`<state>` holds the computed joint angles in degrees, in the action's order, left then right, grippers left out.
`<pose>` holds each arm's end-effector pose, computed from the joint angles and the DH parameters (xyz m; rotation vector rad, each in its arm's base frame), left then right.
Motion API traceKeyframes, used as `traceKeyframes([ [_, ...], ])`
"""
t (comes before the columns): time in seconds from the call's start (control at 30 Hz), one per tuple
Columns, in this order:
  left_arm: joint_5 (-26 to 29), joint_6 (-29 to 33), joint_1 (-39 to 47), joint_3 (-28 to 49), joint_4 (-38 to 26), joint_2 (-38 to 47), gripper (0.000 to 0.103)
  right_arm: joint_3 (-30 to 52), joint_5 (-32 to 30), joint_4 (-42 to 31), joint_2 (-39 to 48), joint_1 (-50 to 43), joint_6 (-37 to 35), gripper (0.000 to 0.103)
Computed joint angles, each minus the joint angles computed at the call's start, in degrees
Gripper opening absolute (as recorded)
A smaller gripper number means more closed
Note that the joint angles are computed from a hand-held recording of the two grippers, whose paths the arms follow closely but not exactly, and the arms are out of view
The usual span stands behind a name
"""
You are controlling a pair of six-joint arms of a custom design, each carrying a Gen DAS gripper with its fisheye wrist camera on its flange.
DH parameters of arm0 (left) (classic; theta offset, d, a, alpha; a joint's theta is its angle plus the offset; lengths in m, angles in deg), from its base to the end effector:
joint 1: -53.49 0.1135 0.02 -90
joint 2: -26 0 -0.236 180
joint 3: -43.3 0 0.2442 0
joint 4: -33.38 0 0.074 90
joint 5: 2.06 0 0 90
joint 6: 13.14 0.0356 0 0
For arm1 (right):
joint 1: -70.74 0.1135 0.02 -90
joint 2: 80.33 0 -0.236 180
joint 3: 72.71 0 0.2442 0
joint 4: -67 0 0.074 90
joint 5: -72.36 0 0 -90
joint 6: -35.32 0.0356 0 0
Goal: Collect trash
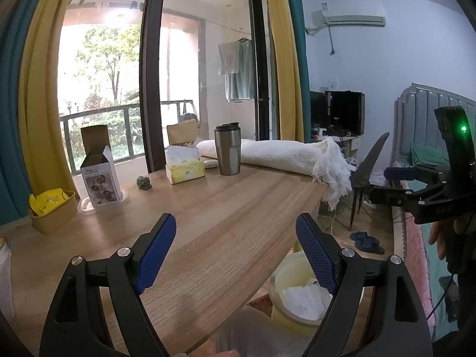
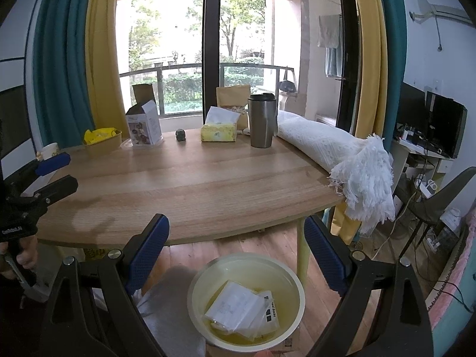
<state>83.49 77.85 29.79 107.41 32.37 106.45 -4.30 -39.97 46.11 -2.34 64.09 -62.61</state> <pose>0.2938 -0.1260 0.2449 0.3489 1.8448 -0.2002 0.3034 -0.0218 0.2495 -0.2550 2.0529 0.2533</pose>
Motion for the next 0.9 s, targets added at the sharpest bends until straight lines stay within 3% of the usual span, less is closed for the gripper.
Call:
traceKeyframes([
  [0.9, 0.2, 0.1, -0.2, -0.5, 1.1, 0.2, 0.085, -0.2, 0.6, 0.1, 0.0, 0.6, -0.7, 0.092],
])
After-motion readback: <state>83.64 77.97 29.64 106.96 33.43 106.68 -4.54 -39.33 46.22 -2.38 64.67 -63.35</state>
